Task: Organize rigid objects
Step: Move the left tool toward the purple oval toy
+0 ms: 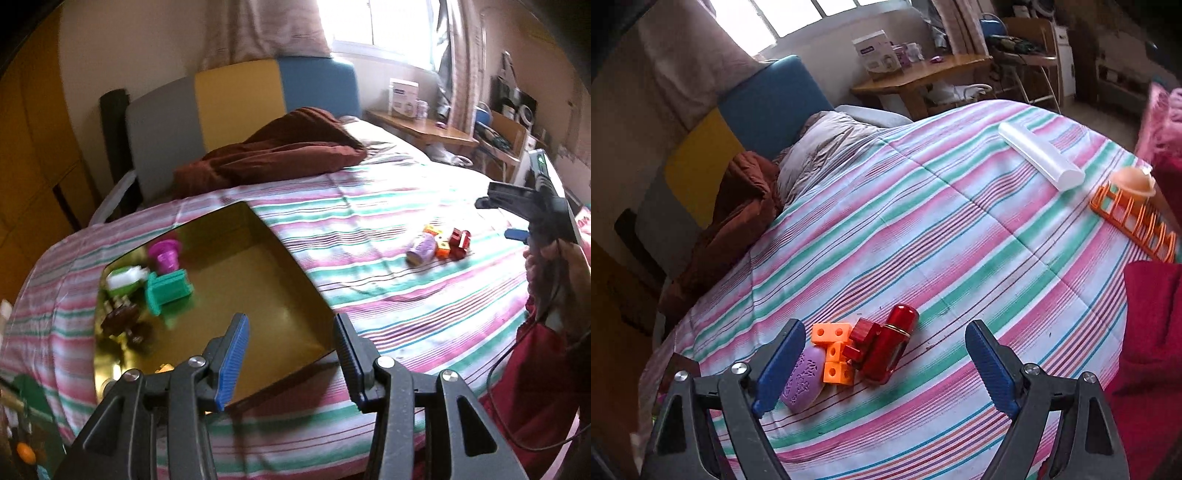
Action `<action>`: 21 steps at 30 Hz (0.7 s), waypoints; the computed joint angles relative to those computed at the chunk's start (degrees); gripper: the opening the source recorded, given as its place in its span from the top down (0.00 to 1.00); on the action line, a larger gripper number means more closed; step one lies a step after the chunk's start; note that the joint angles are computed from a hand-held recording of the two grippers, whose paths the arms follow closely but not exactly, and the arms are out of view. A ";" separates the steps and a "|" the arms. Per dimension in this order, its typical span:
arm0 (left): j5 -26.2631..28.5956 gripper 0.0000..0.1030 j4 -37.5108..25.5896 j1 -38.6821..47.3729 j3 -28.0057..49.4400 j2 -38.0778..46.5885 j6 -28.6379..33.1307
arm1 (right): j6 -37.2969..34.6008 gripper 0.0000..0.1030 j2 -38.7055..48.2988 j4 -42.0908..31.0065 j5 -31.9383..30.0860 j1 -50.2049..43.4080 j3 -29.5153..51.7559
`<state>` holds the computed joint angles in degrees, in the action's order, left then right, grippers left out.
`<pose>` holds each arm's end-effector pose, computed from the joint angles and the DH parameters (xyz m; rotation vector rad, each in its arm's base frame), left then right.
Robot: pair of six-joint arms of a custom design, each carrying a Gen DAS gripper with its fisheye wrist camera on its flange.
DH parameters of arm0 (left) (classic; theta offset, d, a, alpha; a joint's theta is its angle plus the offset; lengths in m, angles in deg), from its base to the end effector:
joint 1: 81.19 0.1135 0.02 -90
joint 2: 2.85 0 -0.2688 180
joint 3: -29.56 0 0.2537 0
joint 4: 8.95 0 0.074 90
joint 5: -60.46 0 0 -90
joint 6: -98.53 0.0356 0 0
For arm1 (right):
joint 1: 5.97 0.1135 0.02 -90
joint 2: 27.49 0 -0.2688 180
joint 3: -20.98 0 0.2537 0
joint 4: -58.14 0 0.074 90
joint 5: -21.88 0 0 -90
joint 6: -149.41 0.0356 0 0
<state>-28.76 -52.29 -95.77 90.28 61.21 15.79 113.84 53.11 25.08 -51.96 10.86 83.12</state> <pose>0.2233 -0.0586 0.2607 0.4585 2.3423 -0.0767 0.2748 0.0728 0.2137 0.8971 2.2617 0.2137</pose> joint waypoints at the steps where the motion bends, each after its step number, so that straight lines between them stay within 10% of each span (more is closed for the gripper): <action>1: -0.20 0.54 0.07 -1.19 0.43 0.80 -0.20 | 0.23 0.14 -0.06 0.03 -0.17 -0.18 -0.09; 21: -2.48 0.54 3.76 -14.45 7.93 16.92 -3.11 | 3.01 0.13 -2.82 2.67 -3.02 -2.72 -2.66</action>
